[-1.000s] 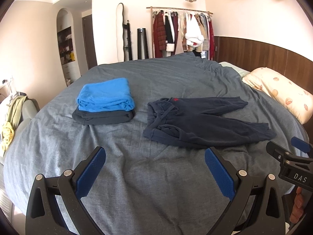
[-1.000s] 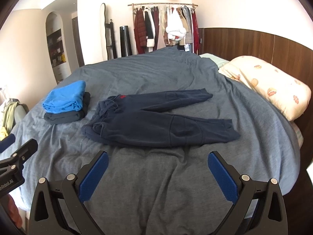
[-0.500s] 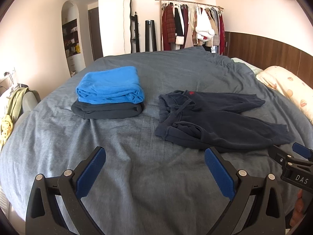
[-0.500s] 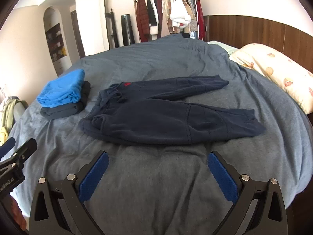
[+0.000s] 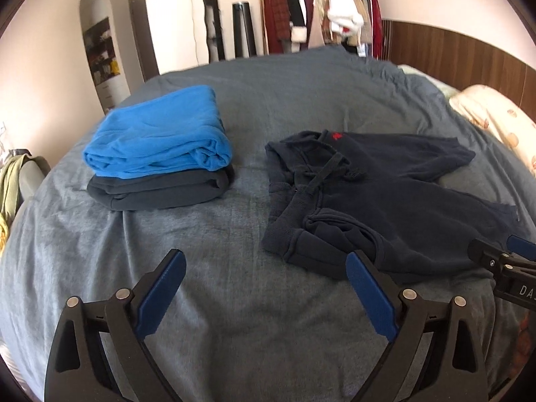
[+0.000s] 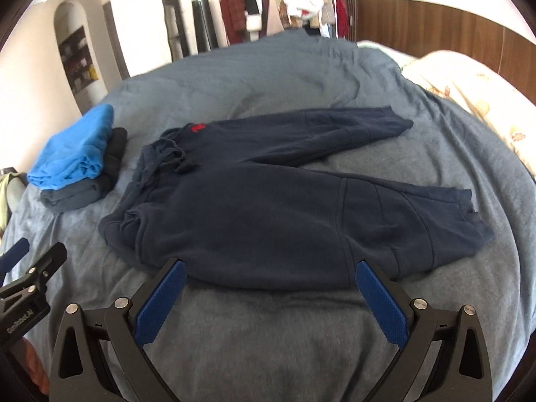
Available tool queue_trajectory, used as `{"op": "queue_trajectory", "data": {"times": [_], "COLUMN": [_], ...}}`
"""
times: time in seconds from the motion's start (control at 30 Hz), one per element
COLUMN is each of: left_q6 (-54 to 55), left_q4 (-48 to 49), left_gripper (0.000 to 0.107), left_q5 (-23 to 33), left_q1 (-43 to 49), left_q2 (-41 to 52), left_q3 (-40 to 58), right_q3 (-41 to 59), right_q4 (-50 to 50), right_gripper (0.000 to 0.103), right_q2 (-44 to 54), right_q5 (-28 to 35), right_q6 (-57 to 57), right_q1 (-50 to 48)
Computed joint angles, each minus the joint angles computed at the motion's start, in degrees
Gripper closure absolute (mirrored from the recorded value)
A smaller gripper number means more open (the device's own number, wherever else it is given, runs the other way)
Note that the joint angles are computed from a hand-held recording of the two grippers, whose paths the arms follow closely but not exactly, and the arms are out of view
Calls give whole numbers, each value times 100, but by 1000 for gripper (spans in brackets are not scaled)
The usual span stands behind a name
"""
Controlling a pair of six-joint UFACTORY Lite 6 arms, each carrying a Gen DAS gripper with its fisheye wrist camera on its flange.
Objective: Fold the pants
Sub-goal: 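Lower both grippers to the sweatpants cuffs and close on them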
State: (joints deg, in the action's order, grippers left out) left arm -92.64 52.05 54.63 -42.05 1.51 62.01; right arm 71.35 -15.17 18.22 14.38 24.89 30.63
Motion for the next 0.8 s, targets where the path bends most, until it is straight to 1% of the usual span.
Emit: {"op": "queue_trajectory", "data": {"times": [0.07,0.13,0.17,0.2,0.23,0.37,0.43,0.57,0.63,0.8], "left_q6": [381,800,978,1173,1321,1786,2020,2489,2724,3065], "left_q4": [-289,-673,-854,-1061,-1222,-1771,-2032,-2600,-2759,-2981], "left_gripper": [11,16,17,21,23,26,33,36,41,43], "left_q5": [-2,5,12,42,60,134,23,-412,-433,-504], "left_q1": [181,368,459,554,630,932,1101,1529,1643,1834], "left_q2": [115,245,300,374,431,724,802,961,1203,1669], "left_q3": [293,629,781,961,1103,1591,1667,1589,1761,2021], "right_q3": [486,867,1159,1310,1485,2246,2360,2462,2530,2858], "right_q4": [488,721,852,921,930,1100,1125,1078,1191,1325], "right_gripper": [1,1,1,1,1,2,2,8,11,19], "right_q2": [259,441,571,636,709,1057,1103,1273,1436,1914], "right_q5": [476,866,1163,1314,1507,2353,2559,2772,2831,2936], "right_q6": [-423,-647,-746,-798,-769,-629,-532,-113,11,169], "right_q1": [-54,-126,-158,-195,-217,-349,-411,-517,-592,-694]}}
